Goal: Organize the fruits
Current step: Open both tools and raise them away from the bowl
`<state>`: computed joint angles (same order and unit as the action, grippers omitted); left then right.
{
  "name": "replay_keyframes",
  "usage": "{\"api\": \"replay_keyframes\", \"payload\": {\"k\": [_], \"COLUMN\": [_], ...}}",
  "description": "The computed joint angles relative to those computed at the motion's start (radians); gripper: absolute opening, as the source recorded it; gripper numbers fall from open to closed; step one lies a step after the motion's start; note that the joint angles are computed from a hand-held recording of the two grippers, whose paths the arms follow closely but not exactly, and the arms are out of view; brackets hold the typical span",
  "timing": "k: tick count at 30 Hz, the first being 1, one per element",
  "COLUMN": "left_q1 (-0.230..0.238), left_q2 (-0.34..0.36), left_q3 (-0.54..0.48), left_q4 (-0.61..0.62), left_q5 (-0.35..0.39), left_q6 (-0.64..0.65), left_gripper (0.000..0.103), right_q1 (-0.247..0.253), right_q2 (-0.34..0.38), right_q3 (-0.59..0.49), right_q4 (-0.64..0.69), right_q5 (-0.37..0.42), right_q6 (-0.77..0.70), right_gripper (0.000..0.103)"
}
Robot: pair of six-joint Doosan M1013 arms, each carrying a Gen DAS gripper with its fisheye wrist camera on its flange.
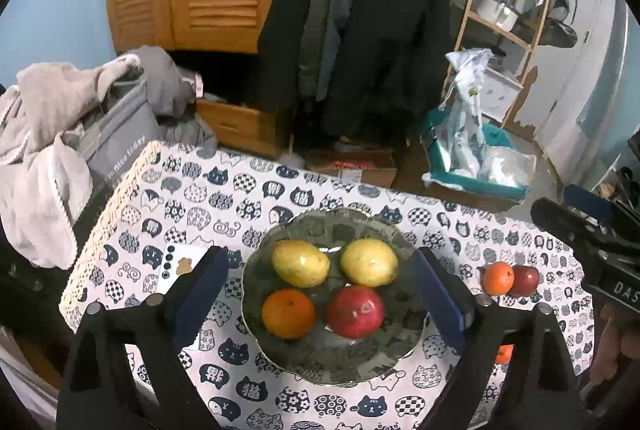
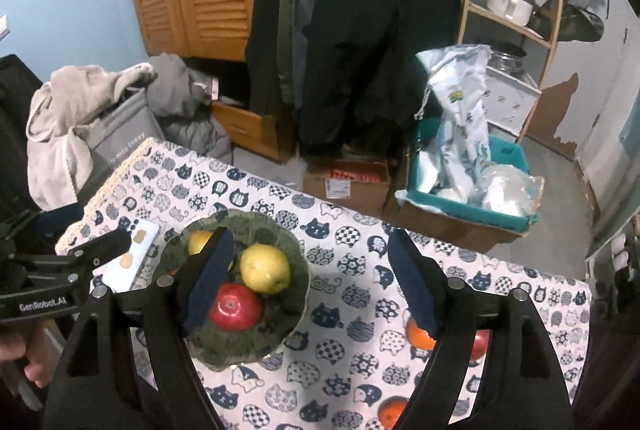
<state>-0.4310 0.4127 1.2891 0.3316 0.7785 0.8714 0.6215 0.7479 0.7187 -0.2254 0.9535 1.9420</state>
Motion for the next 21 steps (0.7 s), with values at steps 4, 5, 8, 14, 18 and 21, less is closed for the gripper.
{"api": "replay_keyframes", "payload": {"k": [4,5,8,14,18,21], "left_q1": [-0.010,-0.013,-0.022,-0.046,-0.058,-0.068], "left_q2": [-0.011,-0.014,-0.023,-0.037,-0.039,-0.037], "left_q3": [0.003,0.003,0.007,0.008,0.002,-0.007], "left_q4": [0.024,0.029,0.040,0.098,0.101,0.104], "left_q5": [-0.014,-0.016,-0.031,-0.052,-0.062,-0.063], "left_q6": [-0.011,-0.012,-0.011,-0.027,-0.023,-0.016], "left_gripper": [0.096,0.096,0.099,0.102,0.102,0.102], "right_q1": [-0.002,-0.003,-0.007,-0.012,-0.016,-0.019], "right_q2": [-0.048,-0.066,-0.101,-0.163,-0.197,-0.223], "right_q3": [0.070,0.096,0.148,0.236,0.284,0.321], "right_q4": [-0.016,-0.021,-0.035,-0.072,-0.097,-0.133], "right_q5": [-0.044,-0.064,-0.101,-0.155,-0.184,-0.201], "right_q6": [0.013,0.016,0.027,0.063,0.092,0.119], "right_gripper": [0.081,0.082,0.083,0.084,0.086,0.086]}}
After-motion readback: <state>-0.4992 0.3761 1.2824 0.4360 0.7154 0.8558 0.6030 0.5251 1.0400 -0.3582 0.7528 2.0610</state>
